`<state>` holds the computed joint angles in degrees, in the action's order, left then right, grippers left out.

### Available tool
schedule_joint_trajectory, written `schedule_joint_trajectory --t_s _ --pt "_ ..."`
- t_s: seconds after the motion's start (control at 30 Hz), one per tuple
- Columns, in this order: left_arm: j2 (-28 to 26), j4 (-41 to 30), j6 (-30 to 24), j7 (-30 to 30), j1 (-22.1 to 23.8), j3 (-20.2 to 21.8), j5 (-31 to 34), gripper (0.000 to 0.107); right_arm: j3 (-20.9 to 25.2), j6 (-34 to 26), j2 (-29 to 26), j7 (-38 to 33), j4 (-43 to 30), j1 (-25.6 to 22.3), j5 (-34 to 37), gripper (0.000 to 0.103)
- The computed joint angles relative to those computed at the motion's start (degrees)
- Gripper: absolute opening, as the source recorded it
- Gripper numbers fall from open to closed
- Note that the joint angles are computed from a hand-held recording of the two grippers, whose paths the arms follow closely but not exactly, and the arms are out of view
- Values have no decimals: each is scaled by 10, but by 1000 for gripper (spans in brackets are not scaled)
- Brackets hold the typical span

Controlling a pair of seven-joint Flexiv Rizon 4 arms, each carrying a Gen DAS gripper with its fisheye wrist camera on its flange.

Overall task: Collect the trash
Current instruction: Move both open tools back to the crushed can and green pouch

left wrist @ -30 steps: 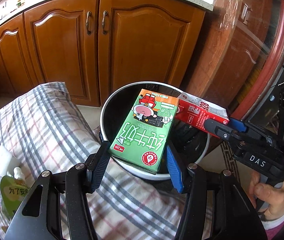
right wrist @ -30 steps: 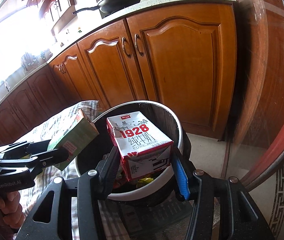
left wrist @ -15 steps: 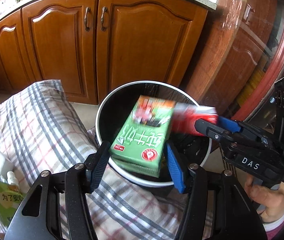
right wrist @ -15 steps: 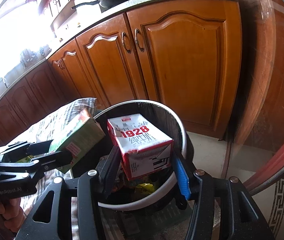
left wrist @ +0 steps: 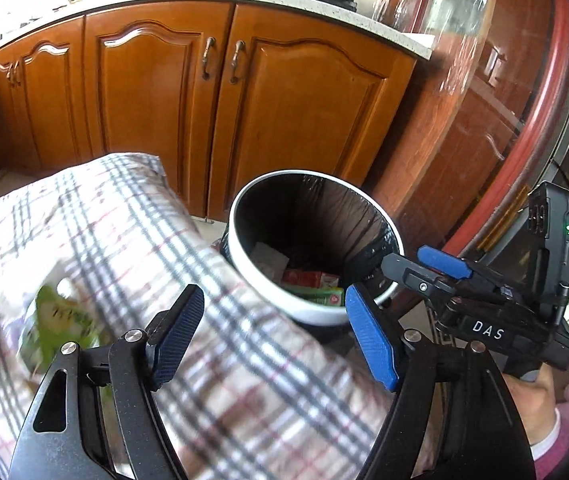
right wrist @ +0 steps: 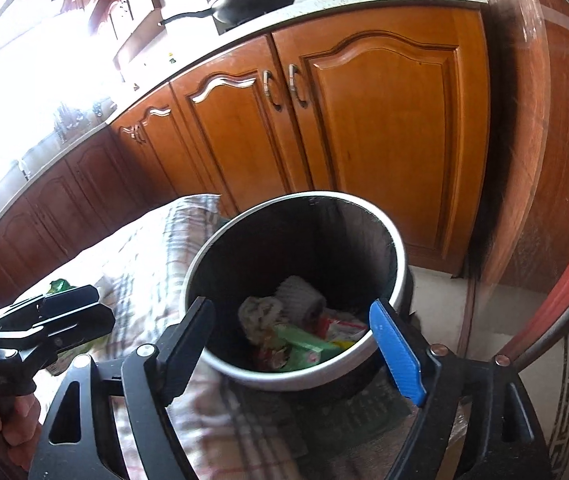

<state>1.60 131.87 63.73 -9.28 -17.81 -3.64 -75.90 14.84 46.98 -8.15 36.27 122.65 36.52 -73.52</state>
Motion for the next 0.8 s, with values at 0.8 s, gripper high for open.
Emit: schedule_joint_trajectory --t_s 0.8 --pt "91 100 -70 38 93 81 21 75 -12 27 -86 53 -74 87 -20 87"
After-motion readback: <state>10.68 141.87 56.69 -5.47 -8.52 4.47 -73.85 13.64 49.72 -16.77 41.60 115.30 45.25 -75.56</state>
